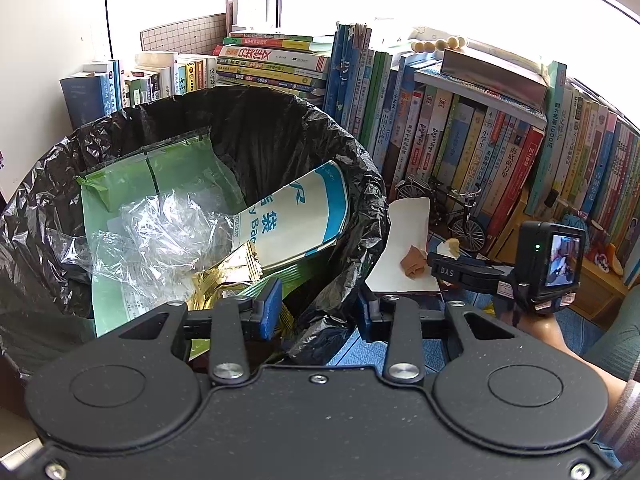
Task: Collect trash
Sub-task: 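Move the right gripper back to the white tissue on the bread crust, then close the right gripper on the white tissue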
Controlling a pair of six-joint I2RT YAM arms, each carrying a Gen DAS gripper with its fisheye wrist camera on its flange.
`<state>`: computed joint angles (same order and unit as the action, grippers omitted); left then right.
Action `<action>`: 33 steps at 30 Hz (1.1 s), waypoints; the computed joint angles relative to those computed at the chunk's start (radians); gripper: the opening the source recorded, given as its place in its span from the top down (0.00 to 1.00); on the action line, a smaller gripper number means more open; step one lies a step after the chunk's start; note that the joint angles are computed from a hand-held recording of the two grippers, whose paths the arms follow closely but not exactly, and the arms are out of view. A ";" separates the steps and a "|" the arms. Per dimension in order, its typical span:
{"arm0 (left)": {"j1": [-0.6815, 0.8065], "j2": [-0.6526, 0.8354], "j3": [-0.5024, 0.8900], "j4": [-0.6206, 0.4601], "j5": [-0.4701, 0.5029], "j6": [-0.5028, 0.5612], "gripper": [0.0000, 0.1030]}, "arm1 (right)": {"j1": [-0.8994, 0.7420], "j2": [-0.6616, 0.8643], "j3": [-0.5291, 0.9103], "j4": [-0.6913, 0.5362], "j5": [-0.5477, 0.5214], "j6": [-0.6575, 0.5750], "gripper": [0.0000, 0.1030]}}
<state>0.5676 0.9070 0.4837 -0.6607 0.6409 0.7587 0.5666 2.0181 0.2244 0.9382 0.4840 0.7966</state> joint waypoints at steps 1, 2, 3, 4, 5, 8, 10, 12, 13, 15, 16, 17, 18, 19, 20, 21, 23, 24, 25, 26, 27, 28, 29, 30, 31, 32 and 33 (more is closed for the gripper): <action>0.000 0.001 0.001 -0.001 0.000 0.001 0.66 | -0.001 0.011 0.008 0.001 -0.001 -0.006 0.48; 0.001 0.002 0.001 -0.002 0.001 0.001 0.66 | 0.001 0.015 0.015 -0.007 0.000 -0.010 0.48; 0.002 0.002 0.001 -0.002 0.002 0.003 0.66 | 0.000 0.018 0.018 -0.011 -0.001 -0.014 0.47; 0.001 0.001 0.000 -0.002 0.002 0.004 0.66 | -0.002 0.021 0.019 -0.008 -0.004 -0.016 0.47; 0.001 -0.001 -0.002 0.000 0.002 0.005 0.66 | -0.003 0.023 0.018 -0.004 -0.007 -0.016 0.47; 0.001 -0.004 -0.003 0.001 0.001 0.006 0.66 | -0.002 0.018 0.012 -0.002 -0.006 -0.023 0.52; 0.002 -0.004 -0.004 0.000 0.002 0.007 0.66 | 0.005 -0.002 0.005 -0.015 0.006 -0.021 0.57; 0.002 -0.004 -0.004 0.000 0.002 0.007 0.66 | 0.017 -0.032 -0.016 -0.022 0.019 0.004 0.71; 0.002 -0.006 -0.004 0.000 0.002 0.008 0.66 | 0.024 -0.050 -0.033 -0.021 0.026 0.028 0.75; 0.002 -0.006 -0.005 0.001 0.002 0.008 0.66 | 0.038 -0.069 -0.072 0.015 0.036 0.080 0.76; 0.002 -0.006 -0.005 0.001 0.002 0.008 0.66 | 0.044 -0.075 -0.087 0.026 0.040 0.099 0.77; 0.002 -0.006 -0.005 0.000 0.002 0.008 0.66 | 0.051 -0.085 -0.097 0.022 0.047 0.114 0.78; 0.002 -0.006 -0.005 0.000 0.002 0.008 0.66 | 0.057 -0.093 -0.103 0.018 0.053 0.123 0.79; 0.002 -0.007 -0.005 0.000 0.002 0.008 0.66 | 0.059 -0.100 -0.109 0.018 0.053 0.121 0.79; 0.002 -0.006 -0.005 0.000 0.002 0.007 0.66 | 0.061 -0.107 -0.112 0.013 0.055 0.117 0.79; 0.002 -0.006 -0.005 0.000 0.002 0.008 0.66 | 0.065 -0.115 -0.112 0.003 0.063 0.113 0.79; 0.003 -0.005 -0.005 0.001 0.002 0.009 0.66 | 0.079 -0.132 -0.104 -0.036 0.092 0.120 0.71; 0.003 -0.005 -0.005 0.001 0.002 0.009 0.66 | 0.083 -0.129 -0.104 -0.032 0.100 0.124 0.63; 0.002 -0.004 -0.005 0.002 0.002 0.009 0.66 | 0.071 -0.111 -0.107 0.005 0.082 0.111 0.53; 0.002 -0.004 -0.005 0.002 0.002 0.009 0.66 | 0.059 -0.091 -0.106 0.036 0.065 0.094 0.45; 0.002 -0.004 -0.005 0.002 0.002 0.008 0.66 | 0.054 -0.085 -0.094 0.025 0.064 0.081 0.42; 0.002 -0.003 -0.005 0.003 0.003 0.008 0.66 | 0.050 -0.080 -0.079 0.009 0.064 0.064 0.42; 0.003 0.000 -0.004 0.003 0.003 0.009 0.65 | 0.045 -0.074 -0.067 0.001 0.062 0.050 0.42; 0.003 0.003 -0.004 0.004 0.003 0.010 0.65 | 0.040 -0.063 -0.055 -0.001 0.056 0.040 0.42; 0.002 0.005 -0.004 0.006 0.002 0.009 0.65 | 0.035 -0.053 -0.044 -0.005 0.052 0.035 0.42; 0.001 0.007 -0.005 0.008 0.001 0.008 0.64 | 0.031 -0.041 -0.031 -0.014 0.052 0.033 0.42; 0.000 0.008 -0.005 0.011 0.000 0.007 0.64 | 0.026 -0.029 -0.021 -0.020 0.048 0.033 0.42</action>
